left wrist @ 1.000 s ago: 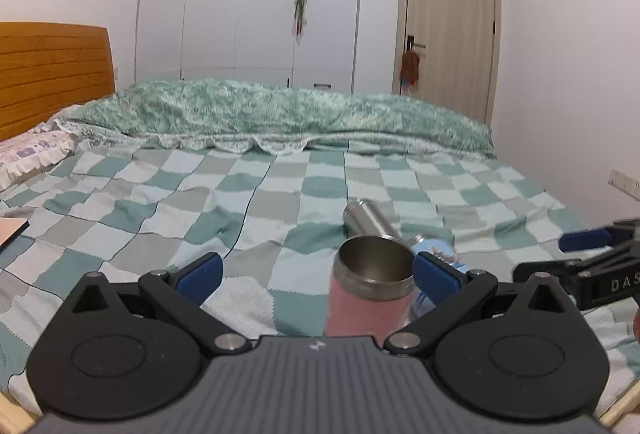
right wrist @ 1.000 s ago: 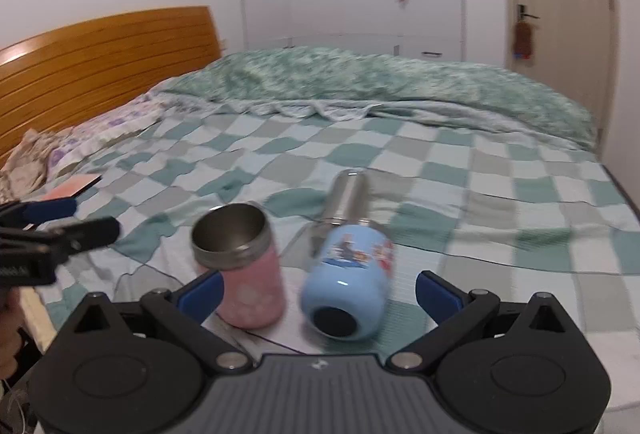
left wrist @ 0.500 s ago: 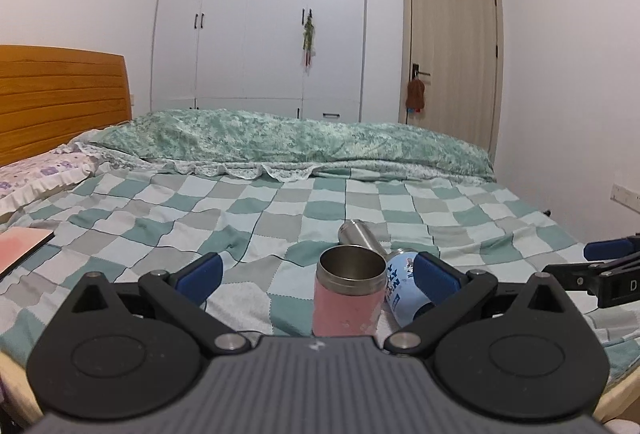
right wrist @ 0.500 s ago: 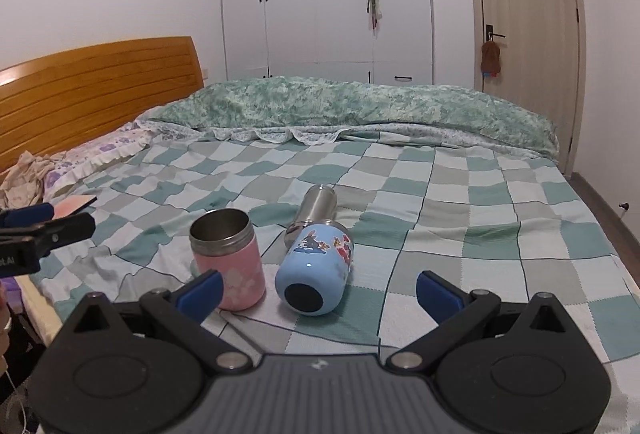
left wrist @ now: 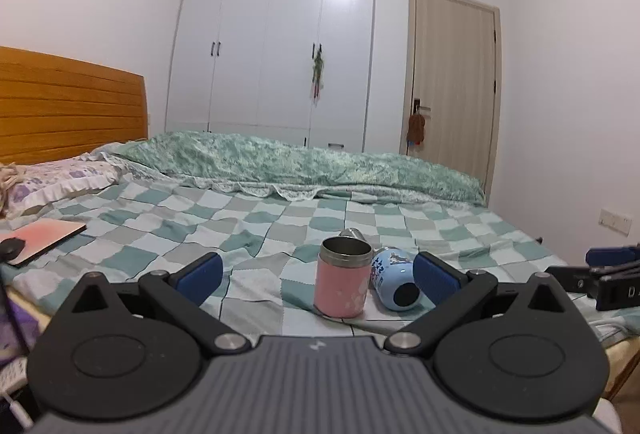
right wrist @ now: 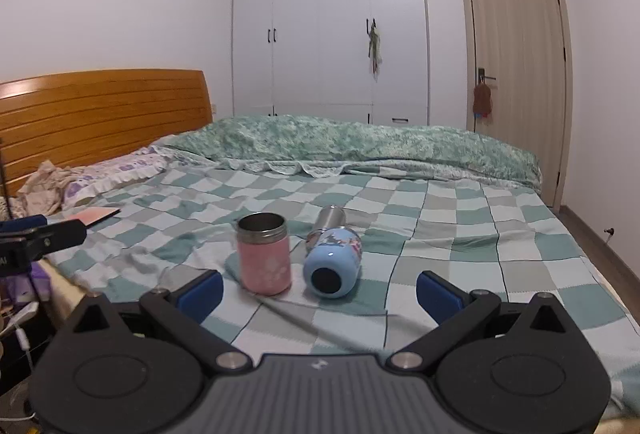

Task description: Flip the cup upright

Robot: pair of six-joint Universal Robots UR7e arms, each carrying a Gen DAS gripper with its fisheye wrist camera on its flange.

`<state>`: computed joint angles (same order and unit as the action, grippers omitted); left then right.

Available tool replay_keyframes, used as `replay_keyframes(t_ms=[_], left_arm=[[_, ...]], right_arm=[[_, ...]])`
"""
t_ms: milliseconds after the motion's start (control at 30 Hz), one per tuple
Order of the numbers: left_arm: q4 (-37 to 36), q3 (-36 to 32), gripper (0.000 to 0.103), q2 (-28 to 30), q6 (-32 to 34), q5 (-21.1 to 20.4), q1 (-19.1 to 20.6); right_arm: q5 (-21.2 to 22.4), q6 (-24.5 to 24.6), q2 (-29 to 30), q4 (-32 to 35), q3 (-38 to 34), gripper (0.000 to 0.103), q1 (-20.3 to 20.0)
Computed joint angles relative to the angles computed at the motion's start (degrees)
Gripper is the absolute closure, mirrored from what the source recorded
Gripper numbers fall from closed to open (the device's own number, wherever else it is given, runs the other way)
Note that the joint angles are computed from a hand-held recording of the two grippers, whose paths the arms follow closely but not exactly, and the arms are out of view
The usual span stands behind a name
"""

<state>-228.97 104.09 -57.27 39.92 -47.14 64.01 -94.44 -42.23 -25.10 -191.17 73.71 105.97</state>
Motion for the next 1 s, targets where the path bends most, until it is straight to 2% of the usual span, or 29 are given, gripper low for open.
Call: replay_keyframes(t_ms=[67, 167, 300, 400, 500, 567, 667, 733, 867, 1000], left_arm=[[-1.99, 3.66, 0.0, -1.46, -1.83, 0.77, -1.22], [-4.5, 8.43, 0.0, -3.35, -4.46, 1.91, -3.09], [-8.67, 12.76, 0.0, -4.61, -2.01, 4.26, -5.63], [-8.5, 15.46, 0.0, -5.93, -0.92, 7.88, -7.38], [-9.27, 17.97, 0.0, -7.07, -0.03, 11.24, -9.02], [-12.15, 18.34, 0.0, -6.27, -0.26, 14.17, -9.98], [-4.91, 19.87, 0.0, -7.44, -8.55, 14.85, -10.2], [-3.64, 20.44, 0.0, -7.57, -10.99, 15.48, -10.26], [-4.87, 20.14, 0.0, -6.96, -9.76, 15.76, -10.47], [-5.69, 19.97, 0.0, -6.11, -7.99, 15.17, -10.65]], right_arm=[[0.72, -1.22, -1.96, -3.31, 4.71, 0.0, -0.01], [1.52, -0.39, -4.7, -6.97, 11.05, 0.0, -0.23], [2.7, 1.33, -7.86, -8.79, 17.47, 0.0, -0.76], [3.63, 2.37, -9.25, -11.77, 21.14, 0.0, -1.05], [4.08, 3.96, -10.4, -13.38, 23.97, 0.0, -1.34], [3.45, 3.08, -10.94, -13.77, 25.45, 0.0, -1.23], [2.65, 1.54, -11.29, -15.15, 27.13, 0.0, -0.96], [2.82, 1.4, -11.43, -15.76, 27.95, 0.0, -0.77], [3.22, -0.48, -10.91, -18.2, 28.46, 0.0, -0.41], [3.83, -0.22, -10.72, -19.32, 28.37, 0.0, -0.28]])
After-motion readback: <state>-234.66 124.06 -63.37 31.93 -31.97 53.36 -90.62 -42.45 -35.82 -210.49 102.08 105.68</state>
